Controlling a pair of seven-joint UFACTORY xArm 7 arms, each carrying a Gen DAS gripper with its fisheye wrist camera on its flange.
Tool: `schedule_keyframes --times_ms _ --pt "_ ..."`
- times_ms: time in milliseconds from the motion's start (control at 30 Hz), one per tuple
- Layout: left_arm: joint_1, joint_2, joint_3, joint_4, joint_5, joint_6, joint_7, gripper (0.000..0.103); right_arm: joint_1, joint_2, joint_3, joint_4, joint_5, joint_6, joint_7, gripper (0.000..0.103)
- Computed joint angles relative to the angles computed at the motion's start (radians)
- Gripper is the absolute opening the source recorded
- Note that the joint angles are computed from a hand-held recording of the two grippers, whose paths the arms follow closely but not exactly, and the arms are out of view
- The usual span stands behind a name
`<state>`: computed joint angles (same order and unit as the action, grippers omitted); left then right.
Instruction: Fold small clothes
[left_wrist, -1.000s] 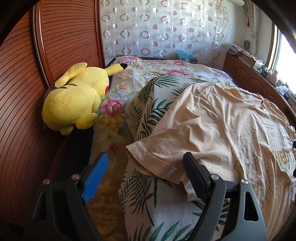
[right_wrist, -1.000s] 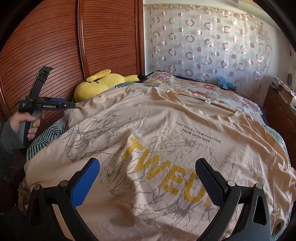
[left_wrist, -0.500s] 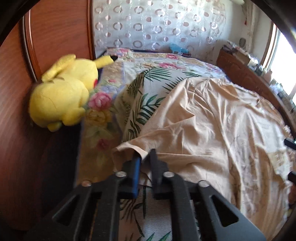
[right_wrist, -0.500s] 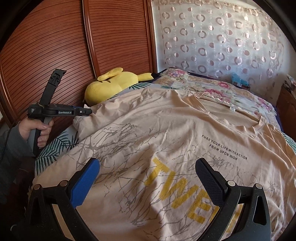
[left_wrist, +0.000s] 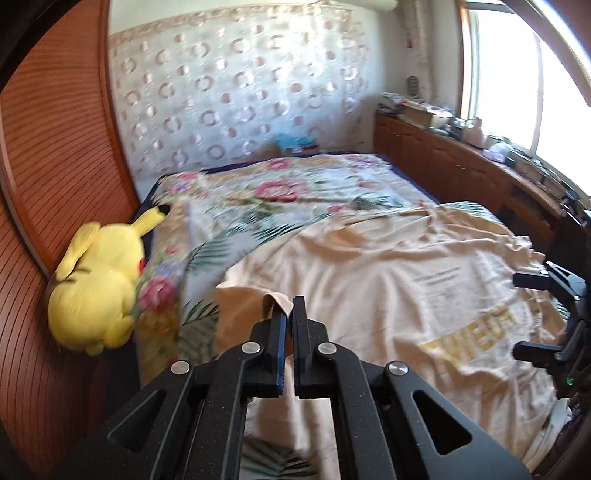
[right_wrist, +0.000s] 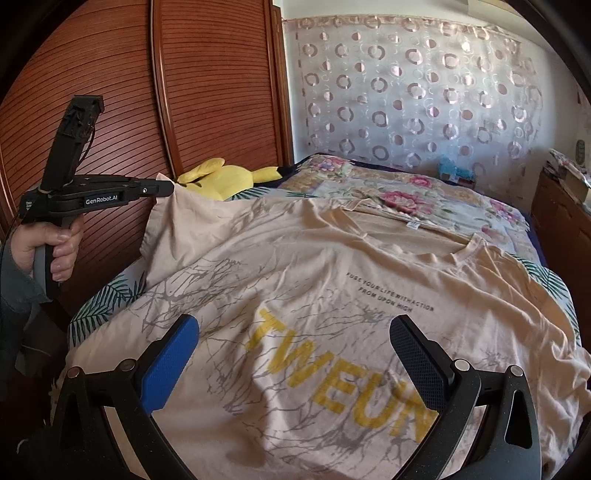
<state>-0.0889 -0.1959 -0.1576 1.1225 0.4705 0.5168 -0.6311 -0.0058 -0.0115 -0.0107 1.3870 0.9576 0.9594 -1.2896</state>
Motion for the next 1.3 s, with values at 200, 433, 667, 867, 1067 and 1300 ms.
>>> schedule_keyframes --times_ms 200,433,667,867,1067,1300 --pt "-0.080 0.121 -0.019 0.151 -0.022 0.031 0.047 0.006 -0.011 0.004 -0.006 -0.004 0.015 -0.023 0.011 0.103" --pt "-0.131 0.109 0.000 0.126 -0.027 0.012 0.037 0.041 -0.011 0.020 0.001 -0.008 -0.001 -0.048 0.031 0.103" --pt "-0.077 -0.010 0.002 -0.033 -0.016 -0.017 -0.034 0.074 -0.008 0.038 0.014 0.018 -0.016 -0.036 0.044 0.100" --pt "0.009 -0.108 -0.017 -0.188 -0.013 -0.044 -0.099 0.082 0.004 0.110 0.050 0.126 -0.053 0.026 0.063 0.088" --pt "0.070 -0.175 -0.041 -0.275 0.000 -0.055 -0.157 0.082 0.038 0.179 0.108 0.223 -0.105 0.049 0.077 0.081" --pt "0.102 -0.226 -0.069 -0.333 0.003 -0.079 -0.184 0.082 0.098 0.299 0.170 0.354 -0.213 0.068 0.142 0.063"
